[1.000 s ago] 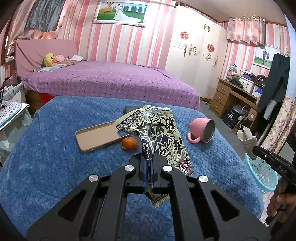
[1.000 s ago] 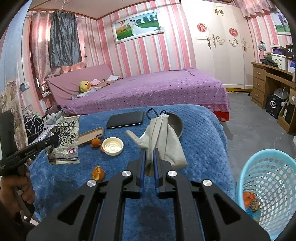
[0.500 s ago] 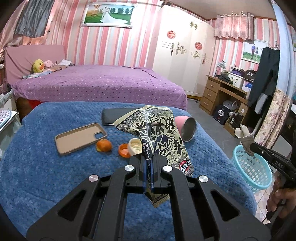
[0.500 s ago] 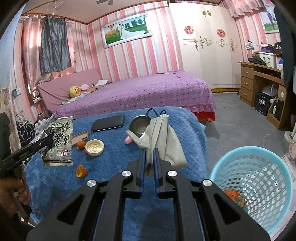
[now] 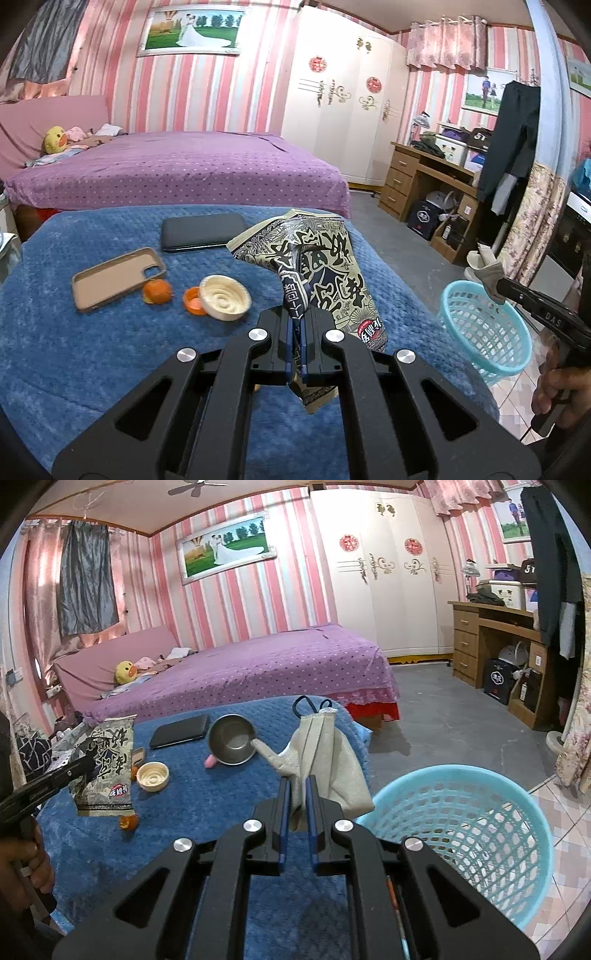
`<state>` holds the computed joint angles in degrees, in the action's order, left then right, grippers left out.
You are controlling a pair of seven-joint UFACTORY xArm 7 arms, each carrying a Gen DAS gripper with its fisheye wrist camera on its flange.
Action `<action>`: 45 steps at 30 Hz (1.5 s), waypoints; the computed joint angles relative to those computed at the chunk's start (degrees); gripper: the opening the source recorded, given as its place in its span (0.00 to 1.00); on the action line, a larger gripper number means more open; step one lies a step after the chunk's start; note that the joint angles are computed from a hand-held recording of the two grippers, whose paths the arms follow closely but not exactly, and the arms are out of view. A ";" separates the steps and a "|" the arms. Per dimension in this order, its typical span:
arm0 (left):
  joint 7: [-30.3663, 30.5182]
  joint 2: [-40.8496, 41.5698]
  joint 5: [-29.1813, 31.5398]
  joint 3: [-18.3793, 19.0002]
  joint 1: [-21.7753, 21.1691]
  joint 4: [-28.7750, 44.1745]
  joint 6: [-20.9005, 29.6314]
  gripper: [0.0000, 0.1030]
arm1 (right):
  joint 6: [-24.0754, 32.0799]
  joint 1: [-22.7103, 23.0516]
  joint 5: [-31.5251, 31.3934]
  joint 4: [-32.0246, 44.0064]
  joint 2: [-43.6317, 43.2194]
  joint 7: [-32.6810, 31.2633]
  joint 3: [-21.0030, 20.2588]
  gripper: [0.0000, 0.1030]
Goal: Collect trash
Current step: 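Carry the snack bag and white cloth in both grippers to the basket, then open the right gripper over the basket while the left gripper releases the snack bag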
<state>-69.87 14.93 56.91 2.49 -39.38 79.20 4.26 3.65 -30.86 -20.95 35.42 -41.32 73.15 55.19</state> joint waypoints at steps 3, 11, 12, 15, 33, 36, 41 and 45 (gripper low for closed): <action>2.28 1.58 -1.84 -1.13 -0.41 1.58 0.07 0.01 | -0.06 0.99 0.14 -1.36 -0.74 0.08 -1.28 0.09; 7.72 5.16 -7.73 0.29 -5.25 5.71 -0.35 0.01 | 2.73 2.10 -0.55 -2.59 -2.17 -0.10 -2.81 0.09; 8.39 5.35 -8.38 0.44 -5.78 5.90 -0.23 0.01 | 3.51 2.28 -0.86 -2.63 -2.19 -0.13 -2.97 0.09; 12.13 6.54 -11.66 -0.51 -6.30 7.43 0.73 0.01 | 4.05 3.41 -1.56 -3.81 -2.77 0.39 -4.53 0.09; 28.96 18.41 -26.38 -4.47 -11.52 23.43 6.74 0.01 | 6.36 9.55 -1.90 -12.95 -9.80 3.18 -13.73 0.09; 32.62 20.89 -30.13 -5.76 -11.71 26.66 7.71 0.01 | 7.61 10.06 -1.92 -13.43 -10.42 3.84 -14.32 0.09; 38.34 25.47 -35.36 -6.97 -12.97 33.70 10.56 0.01 | 12.42 10.34 -2.99 -13.02 -11.30 5.61 -14.18 0.24; 41.63 28.41 -38.39 -6.90 -14.03 38.65 12.49 0.01 | 14.06 10.55 -3.99 -14.58 -14.76 9.61 -14.49 0.54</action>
